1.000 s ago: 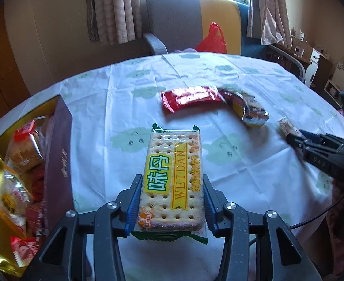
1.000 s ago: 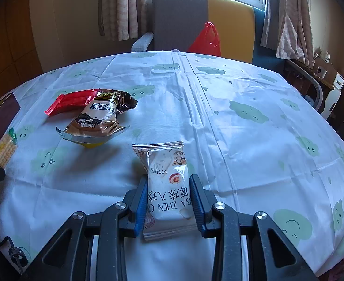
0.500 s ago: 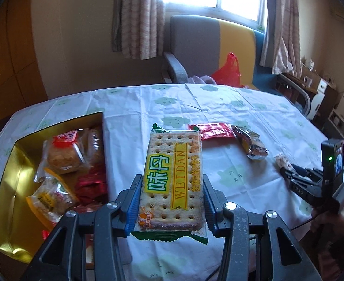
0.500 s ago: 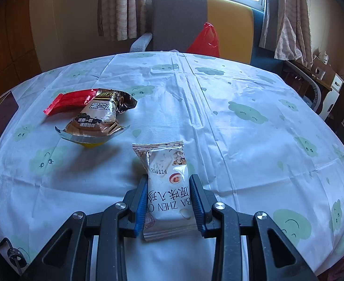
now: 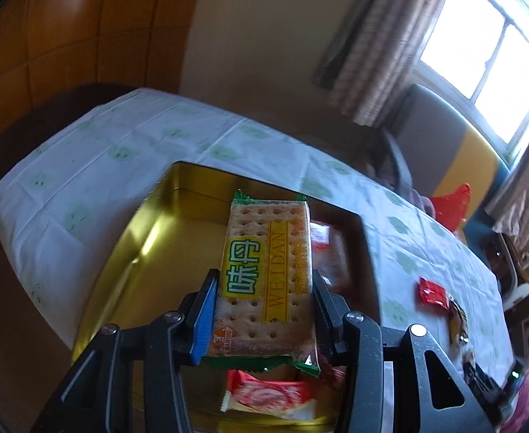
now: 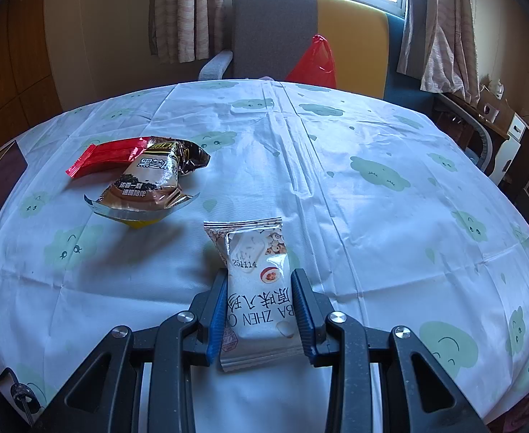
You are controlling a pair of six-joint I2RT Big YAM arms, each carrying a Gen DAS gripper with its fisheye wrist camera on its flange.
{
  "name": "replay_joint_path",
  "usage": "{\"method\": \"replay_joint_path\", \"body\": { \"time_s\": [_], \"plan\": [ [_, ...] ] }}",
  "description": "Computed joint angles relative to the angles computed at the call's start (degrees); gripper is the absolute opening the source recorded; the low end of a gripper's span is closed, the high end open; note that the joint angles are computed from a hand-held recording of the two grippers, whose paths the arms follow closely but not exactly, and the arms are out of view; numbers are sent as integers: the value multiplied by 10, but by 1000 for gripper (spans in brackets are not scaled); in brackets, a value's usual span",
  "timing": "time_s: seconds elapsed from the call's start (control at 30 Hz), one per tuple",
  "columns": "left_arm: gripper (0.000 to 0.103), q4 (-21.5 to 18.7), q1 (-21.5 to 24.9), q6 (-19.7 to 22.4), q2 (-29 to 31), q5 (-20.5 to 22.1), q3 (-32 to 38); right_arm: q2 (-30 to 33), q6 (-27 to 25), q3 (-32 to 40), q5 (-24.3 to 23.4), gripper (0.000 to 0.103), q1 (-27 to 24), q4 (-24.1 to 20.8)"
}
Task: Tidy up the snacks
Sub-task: 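Carry the WEIDAN cracker pack into the tin and open the left gripper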
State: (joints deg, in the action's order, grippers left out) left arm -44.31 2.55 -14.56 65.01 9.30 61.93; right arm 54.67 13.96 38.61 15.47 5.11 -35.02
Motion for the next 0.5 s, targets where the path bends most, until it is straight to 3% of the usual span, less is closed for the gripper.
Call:
{"method": "replay_joint_path", "body": {
  "time_s": [0.2,0.5],
  "plan": [
    [47,-14,26,-9,90,4,50,2,1,2,1,36,0,-3],
    [48,-28,16,1,199,-19,118,6,6,4,7,36,4,-7]
  ]
}}
